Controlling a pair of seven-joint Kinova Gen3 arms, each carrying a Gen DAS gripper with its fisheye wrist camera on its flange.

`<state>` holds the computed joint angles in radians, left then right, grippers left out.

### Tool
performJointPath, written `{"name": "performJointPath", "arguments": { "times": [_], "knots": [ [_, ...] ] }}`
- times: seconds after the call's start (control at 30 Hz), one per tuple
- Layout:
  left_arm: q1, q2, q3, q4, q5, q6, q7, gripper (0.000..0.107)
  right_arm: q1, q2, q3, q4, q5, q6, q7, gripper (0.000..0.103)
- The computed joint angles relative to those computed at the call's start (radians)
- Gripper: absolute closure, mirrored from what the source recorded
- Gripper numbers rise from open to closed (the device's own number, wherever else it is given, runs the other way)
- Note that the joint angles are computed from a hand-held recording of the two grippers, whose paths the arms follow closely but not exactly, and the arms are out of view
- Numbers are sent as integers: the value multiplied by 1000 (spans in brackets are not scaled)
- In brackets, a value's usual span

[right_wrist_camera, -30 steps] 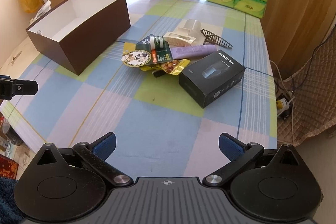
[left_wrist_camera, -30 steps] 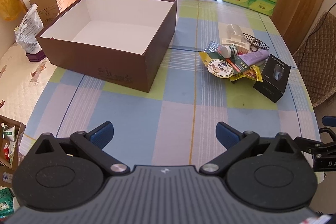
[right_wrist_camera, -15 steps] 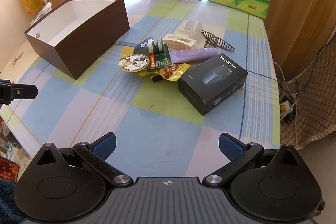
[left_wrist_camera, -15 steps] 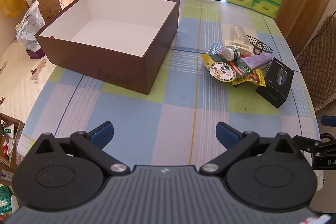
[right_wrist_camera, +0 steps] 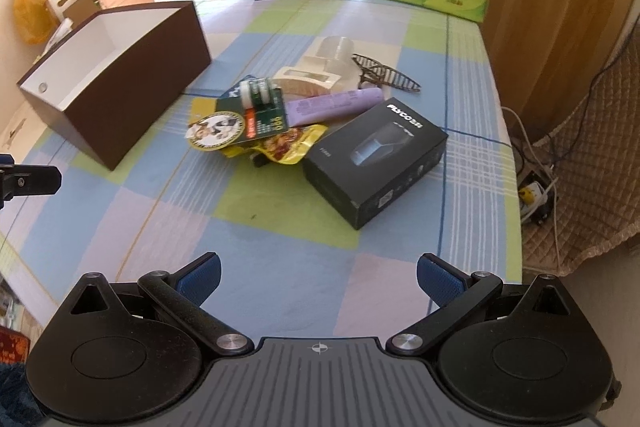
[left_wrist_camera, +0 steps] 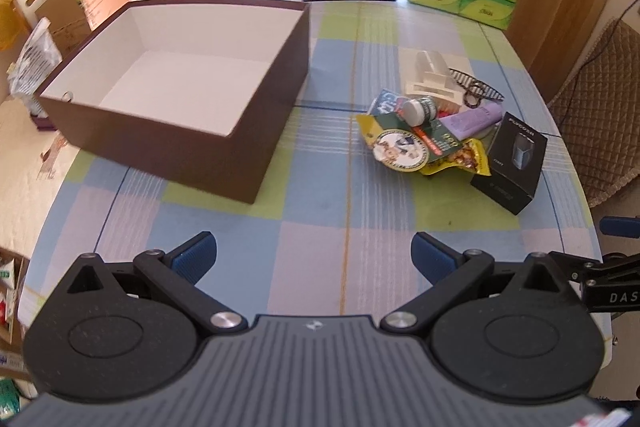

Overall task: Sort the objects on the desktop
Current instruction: 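Move both tools toward the pile of items beside the box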

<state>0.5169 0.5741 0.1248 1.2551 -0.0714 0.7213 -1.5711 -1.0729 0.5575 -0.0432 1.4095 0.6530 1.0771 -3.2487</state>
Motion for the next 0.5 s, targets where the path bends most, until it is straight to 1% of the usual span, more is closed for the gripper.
{"name": "performJointPath", "arguments": {
  "times": [0.17,0.33,0.43,0.5],
  "knots": [
    [2,43,22,-57,9,9,-47,5,12,-3,9,19,-1,-11,-31,2],
    [0,100,54,-130,37,10,-141,5,29,2,25,36,6,-23,-91,2],
    [10,142,59,-186,50,13,-194,6,35,9,44,45,26,-35,-152,2],
    [16,179,62,-244,62,37,-220,6,40,18,57,46,39,-39,-198,2]
  ]
}}
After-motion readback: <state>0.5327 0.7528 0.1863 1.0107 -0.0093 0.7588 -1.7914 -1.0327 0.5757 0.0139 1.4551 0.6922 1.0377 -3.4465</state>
